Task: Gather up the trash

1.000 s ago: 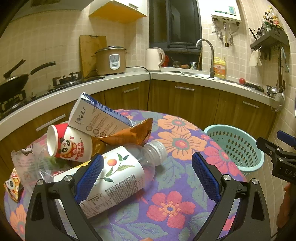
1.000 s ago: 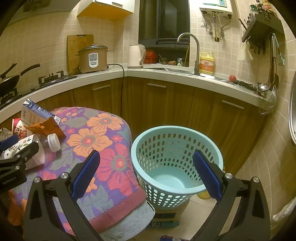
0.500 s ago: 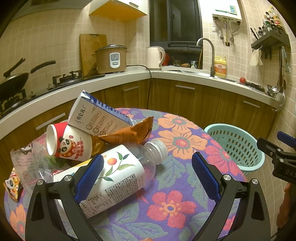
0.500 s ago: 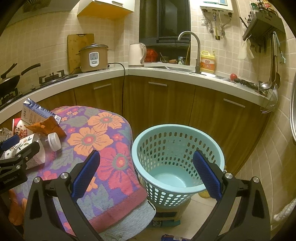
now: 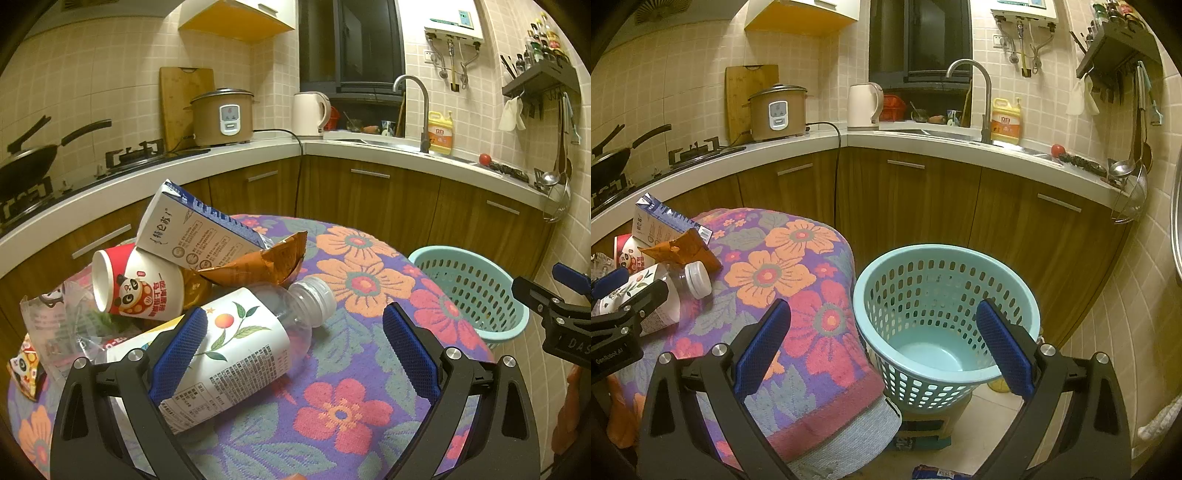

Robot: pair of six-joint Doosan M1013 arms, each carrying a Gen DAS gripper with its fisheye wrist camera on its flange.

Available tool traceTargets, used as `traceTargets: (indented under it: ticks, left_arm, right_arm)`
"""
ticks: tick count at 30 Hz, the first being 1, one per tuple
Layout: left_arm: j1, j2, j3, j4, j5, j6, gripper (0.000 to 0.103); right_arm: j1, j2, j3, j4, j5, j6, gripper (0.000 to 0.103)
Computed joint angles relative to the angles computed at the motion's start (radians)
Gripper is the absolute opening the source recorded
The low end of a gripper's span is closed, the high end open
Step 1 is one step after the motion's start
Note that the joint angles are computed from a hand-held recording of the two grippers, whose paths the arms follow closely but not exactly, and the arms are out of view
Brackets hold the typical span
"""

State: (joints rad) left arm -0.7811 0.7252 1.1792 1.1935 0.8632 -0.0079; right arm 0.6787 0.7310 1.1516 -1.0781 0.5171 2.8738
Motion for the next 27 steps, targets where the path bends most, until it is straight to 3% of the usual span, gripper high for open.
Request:
traceTargets:
  ticks: [27]
  left_arm:
    - [0.001,-0.001,0.001,-0.004,-0.001,0.001,0.093]
  right_arm:
    - [-0.001,0.000,-0.001,-0.004,0.009,0.003,0.095]
